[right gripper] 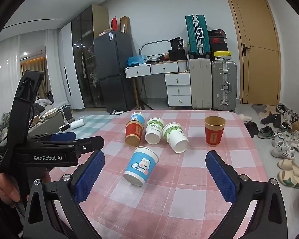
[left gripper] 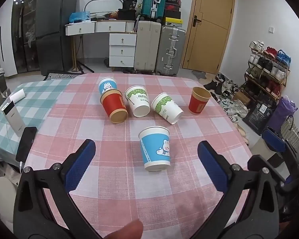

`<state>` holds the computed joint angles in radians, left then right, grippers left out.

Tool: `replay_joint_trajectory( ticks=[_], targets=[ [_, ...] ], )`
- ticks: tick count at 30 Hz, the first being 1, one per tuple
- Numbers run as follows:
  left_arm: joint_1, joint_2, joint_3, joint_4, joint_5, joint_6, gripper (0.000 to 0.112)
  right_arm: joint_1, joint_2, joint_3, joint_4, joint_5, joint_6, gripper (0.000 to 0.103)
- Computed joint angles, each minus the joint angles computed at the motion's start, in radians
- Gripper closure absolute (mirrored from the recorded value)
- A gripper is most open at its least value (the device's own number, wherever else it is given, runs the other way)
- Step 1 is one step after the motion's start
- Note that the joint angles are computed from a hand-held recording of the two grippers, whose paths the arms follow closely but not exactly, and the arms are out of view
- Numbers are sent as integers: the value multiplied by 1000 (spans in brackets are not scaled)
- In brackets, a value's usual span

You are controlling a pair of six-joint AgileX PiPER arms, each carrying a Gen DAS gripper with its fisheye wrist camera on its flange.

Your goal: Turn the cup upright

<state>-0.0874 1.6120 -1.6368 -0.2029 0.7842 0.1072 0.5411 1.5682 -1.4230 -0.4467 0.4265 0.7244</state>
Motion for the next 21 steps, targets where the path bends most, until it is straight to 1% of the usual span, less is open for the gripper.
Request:
replay_joint_trajectory(
  ticks=[2, 3, 5, 8, 9, 11, 16, 21],
  targets=[
    [4, 4, -8, -6, 5, 3, 10, -16, 16, -17, 29, 0, -33, 0],
    [2, 6, -9, 0, 3, -3, 10, -3, 17, -33, 1, 24, -10, 0],
    [4, 6, -9, -4, 4, -3, 10, -4, 14, -18, -12, 8, 1, 0],
    [7, 5, -4, -10, 2, -2, 10, -6, 16, -25, -1, 14, -7, 0],
    [7, 4, 1, -8, -1, -8, 10, 7, 17, -21, -40, 15, 30, 0],
    [11, 10, -4, -11, 1, -9, 10, 7, 17, -32, -42, 27, 26, 0],
    [13, 16, -12, -17, 7, -4, 10, 3, 10, -25, -18, 25, 12, 0],
    [14, 18, -9, -22, 5, -1, 10, 10, 3, -22, -41, 30, 29, 0]
  ],
)
